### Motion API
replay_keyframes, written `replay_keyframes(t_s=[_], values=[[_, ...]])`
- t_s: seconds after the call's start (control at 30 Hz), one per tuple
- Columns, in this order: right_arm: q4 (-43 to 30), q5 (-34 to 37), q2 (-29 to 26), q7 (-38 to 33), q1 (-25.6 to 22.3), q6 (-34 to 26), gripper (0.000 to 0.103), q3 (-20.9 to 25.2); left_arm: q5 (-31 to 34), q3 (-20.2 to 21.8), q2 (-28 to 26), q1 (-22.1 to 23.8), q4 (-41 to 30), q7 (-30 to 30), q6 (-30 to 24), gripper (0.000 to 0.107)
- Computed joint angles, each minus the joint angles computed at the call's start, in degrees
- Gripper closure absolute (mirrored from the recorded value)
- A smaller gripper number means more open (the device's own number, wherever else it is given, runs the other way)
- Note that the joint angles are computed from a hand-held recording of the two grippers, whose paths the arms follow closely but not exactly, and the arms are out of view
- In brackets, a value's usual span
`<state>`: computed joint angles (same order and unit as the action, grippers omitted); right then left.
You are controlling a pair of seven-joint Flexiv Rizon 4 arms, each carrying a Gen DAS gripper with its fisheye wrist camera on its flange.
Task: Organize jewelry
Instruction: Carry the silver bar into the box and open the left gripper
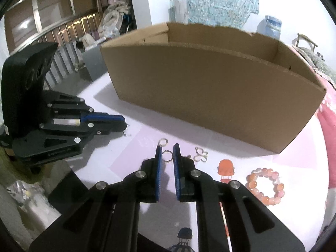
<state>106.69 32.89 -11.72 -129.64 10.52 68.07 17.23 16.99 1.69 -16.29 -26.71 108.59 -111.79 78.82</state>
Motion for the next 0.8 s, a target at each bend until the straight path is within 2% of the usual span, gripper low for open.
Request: replay_keyframes(t_s=[0.1,0.2,0.3,0.4,0.43,0.5,0.57,0.63,0.67,0.73,0.8], values=[[-2.0,5.9,1.4,-4.8,-1.9,-0.9,0.092,1.3,3.5,1.9,1.8,-1.7,-0.5,-3.0,1.3,0.103],[-5.0,12.5,2.7,-9.7,-3.1,-3.5,0.092,0.9,10.0,4.1,3.5,-3.6,-3.2,-8.1,0.8,0.103],[-8.9,17.6,3.3,-13.5,-3.6,-5.5,0.092,-0.7,14.9,4.3,4.7,-3.2,-6.1,-12.4,1.7,0.103],[-13.4,20.2,2.4,-14.8,-3.7,-8.1,0.092,-2.6,14.9,2.3,3.9,-0.9,-8.9,-11.7,3.1,0.103],[-15.2,20.2,1.6,-14.4,-3.6,-8.9,0.092,-3.1,12.6,0.9,3.3,0.5,-9.5,-9.3,3.2,0.103],[-19.9,17.3,-1.4,-10.5,-3.4,-12.9,0.092,-4.3,3.5,-3.7,1.1,4.8,-10.7,-0.8,2.4,0.103],[-23.7,12.2,-4.4,-4.6,-2.7,-15.9,0.092,-5.1,-5.7,-7.8,-1.1,8.1,-12.6,6.8,-1.2,0.103],[-29.5,4.1,-9.1,4.7,-1.2,-22.3,0.092,-6.8,-13.4,-10.9,-5.0,10.5,-17.7,13.4,-7.6,0.103],[-31.7,1.2,-11.0,8.4,-0.8,-24.7,0.092,-7.3,-15.6,-11.7,-6.3,11.2,-19.7,15.3,-10.6,0.103],[-37.9,-2.9,-15.7,13.8,-0.8,-32.9,0.092,-7.6,-19.0,-10.5,-10.9,10.5,-27.1,17.2,-19.6,0.103],[-40.8,-5.9,-18.5,17.1,-0.9,-37.2,0.092,-7.2,-20.1,-8.8,-14.9,9.5,-34.0,18.2,-27.9,0.103]])
